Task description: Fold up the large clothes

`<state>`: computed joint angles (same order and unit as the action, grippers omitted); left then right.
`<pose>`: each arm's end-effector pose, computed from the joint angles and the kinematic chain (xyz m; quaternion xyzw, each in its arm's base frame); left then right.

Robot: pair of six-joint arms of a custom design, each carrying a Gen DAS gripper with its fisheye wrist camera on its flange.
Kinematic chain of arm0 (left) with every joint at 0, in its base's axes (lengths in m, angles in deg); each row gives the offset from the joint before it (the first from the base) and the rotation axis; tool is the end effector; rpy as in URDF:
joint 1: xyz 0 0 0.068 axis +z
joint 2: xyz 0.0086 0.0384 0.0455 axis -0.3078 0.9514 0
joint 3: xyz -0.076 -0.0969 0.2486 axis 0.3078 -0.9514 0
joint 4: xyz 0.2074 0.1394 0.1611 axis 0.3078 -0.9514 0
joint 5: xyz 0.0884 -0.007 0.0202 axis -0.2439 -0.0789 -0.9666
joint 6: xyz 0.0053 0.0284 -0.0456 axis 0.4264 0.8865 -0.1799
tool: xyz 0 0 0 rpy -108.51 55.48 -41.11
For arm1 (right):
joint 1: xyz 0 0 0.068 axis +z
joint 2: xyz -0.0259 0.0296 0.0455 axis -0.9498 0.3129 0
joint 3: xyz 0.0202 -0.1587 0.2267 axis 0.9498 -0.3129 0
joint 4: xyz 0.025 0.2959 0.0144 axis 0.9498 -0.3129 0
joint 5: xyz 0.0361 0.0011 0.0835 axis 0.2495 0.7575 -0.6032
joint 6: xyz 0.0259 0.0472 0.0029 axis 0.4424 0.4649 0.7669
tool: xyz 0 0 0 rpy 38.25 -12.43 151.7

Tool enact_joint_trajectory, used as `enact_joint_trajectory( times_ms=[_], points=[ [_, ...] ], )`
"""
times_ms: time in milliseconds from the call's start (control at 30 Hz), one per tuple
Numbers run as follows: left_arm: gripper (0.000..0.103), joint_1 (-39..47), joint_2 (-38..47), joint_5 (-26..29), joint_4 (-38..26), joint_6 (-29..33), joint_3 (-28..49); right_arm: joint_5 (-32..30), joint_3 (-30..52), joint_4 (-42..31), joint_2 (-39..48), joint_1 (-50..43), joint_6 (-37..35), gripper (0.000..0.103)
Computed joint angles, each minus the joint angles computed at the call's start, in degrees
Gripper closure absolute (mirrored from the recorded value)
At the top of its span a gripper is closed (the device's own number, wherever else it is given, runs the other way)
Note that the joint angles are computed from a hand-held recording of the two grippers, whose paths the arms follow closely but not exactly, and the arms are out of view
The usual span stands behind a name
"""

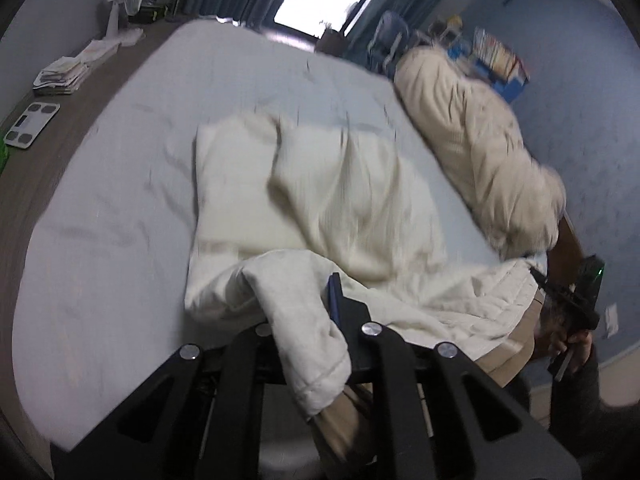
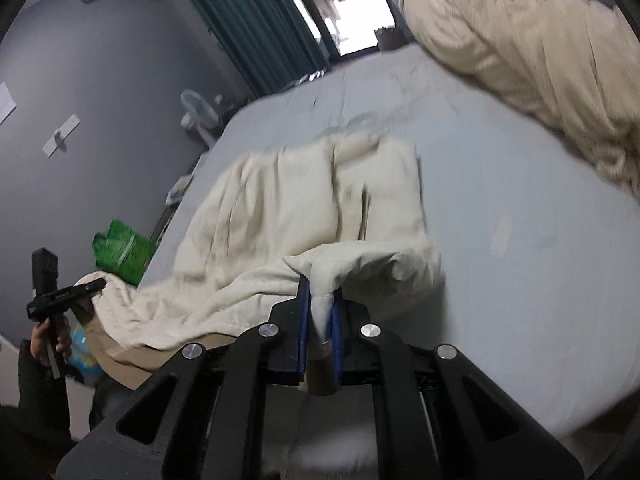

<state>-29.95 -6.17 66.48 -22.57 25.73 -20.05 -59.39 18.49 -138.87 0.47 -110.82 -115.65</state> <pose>0.2230 -0.0606 0.3647 0.0115 0.9295 -0.2512 0.2698 0.1592 -0.0978 0.3518 0.0333 0.9140 0.2107 0.3451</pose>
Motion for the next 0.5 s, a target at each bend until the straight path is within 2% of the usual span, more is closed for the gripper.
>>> enact_joint_trajectory(
  times_ms=[100, 200, 400, 500],
  points=[
    [0.094, 3.3, 8.0, 2.1, 2.3, 0.4, 6.8, 4.3, 3.5, 12.1, 5.8, 8.7, 13.9, 0.094],
    [0.094, 4.8, 18.0, 2.9, 5.9, -1.5, 13.8, 9.6, 7.3, 21.1, 13.8, 14.9, 22.9, 0.094],
    [0.094, 3.2, 42.0, -3.9, 4.2, -2.0, 34.0, 17.5, 13.0, 33.0, 28.8, 21.9, 34.3, 0.094],
    [0.093, 3.8, 50.6, -3.3, 3.3, -3.1, 40.4, 20.6, 14.8, 36.7, 35.0, 24.2, 37.7, 0.094]
  ],
)
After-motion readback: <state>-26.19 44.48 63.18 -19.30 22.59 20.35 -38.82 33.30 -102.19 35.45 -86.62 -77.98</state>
